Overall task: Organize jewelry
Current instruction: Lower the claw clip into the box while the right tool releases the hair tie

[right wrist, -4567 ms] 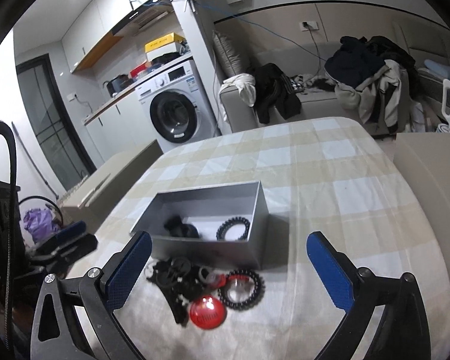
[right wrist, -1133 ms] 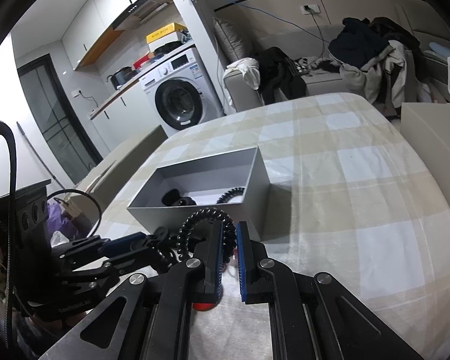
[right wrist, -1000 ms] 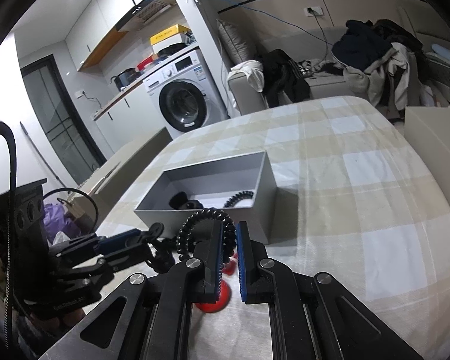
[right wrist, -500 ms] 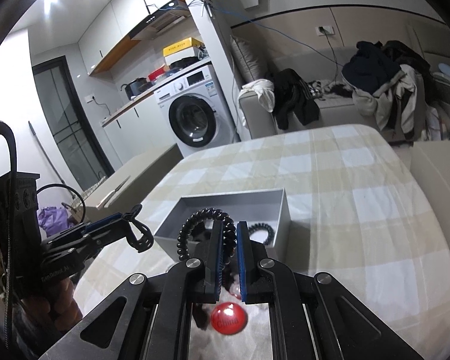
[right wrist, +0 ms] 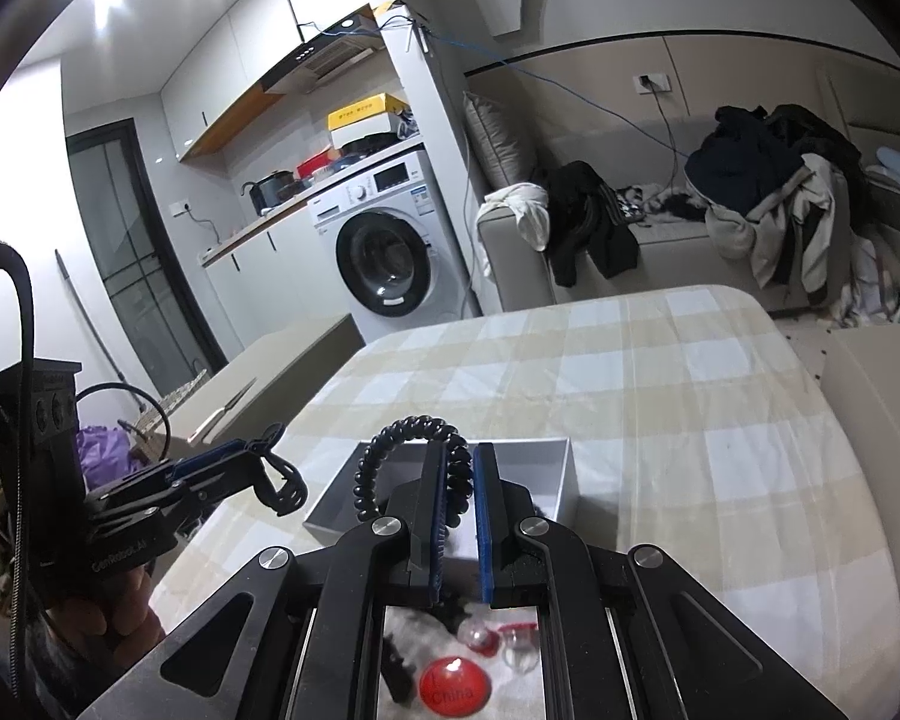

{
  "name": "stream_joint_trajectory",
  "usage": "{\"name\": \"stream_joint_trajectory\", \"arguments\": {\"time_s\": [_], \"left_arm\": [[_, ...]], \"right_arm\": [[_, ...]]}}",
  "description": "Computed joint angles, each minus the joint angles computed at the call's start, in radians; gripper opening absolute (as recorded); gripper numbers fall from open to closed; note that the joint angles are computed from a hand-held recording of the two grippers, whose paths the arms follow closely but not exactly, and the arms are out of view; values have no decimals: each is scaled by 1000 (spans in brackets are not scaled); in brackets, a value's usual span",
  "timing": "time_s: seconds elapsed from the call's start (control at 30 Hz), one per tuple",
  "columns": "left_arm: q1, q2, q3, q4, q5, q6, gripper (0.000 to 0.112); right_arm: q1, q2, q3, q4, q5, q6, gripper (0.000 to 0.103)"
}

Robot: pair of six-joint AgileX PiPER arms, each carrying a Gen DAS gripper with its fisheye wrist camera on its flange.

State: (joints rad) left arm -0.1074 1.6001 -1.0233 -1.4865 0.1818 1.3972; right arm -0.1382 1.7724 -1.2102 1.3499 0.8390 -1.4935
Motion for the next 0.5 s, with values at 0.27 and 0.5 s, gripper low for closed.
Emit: {"name": "stream_joint_trajectory", "arguments": {"time_s": [0.27, 0.5], "left_arm": [[9, 35, -57, 79, -5, -73, 25], [14, 58, -97, 118, -3, -101, 25]], "right_arm": [[19, 37, -70, -19, -12, 56, 8], [39, 86, -136, -55, -29, 111, 8]]}}
